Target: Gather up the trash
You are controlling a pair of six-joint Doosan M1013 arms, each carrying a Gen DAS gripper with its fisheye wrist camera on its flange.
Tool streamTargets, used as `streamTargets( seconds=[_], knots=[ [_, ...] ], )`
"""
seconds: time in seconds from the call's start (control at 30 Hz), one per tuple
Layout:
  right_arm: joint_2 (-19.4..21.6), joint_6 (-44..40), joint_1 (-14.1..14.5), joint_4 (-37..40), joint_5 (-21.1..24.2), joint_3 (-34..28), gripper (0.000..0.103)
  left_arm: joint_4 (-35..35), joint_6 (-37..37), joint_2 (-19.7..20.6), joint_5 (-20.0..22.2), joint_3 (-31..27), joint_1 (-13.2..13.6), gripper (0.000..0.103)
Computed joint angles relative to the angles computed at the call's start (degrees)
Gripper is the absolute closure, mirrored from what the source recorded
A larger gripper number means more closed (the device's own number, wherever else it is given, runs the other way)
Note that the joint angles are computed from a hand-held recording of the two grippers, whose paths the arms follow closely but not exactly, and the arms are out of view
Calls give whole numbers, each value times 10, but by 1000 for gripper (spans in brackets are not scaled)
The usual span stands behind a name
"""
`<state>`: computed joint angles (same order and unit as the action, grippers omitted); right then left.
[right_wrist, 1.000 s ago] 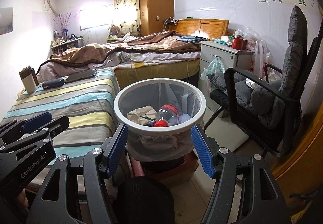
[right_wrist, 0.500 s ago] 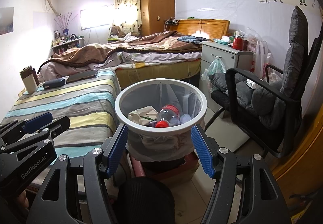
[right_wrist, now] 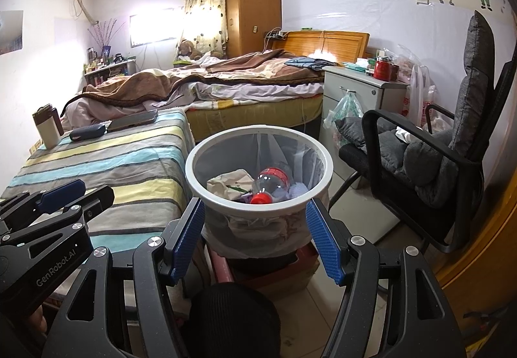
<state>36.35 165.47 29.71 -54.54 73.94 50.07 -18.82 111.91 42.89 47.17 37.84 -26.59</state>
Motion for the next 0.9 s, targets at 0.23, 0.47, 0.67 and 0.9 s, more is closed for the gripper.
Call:
streamTargets(
  seconds=[0.23,0.47,0.67,0.9],
  knots=[
    [2,-1,1,0,2,-3,37,-7,4,-1,0,2,1,64],
    [2,-1,1,0,2,-3,37,-8,2,-2,2,4,1,64],
    [1,-1,0,-1,0,-2,37,-8,3,-2,4,4,0,64],
    [2,-2,1,0,1,-3,37,4,-9,0,6,2,-1,64]
  ],
)
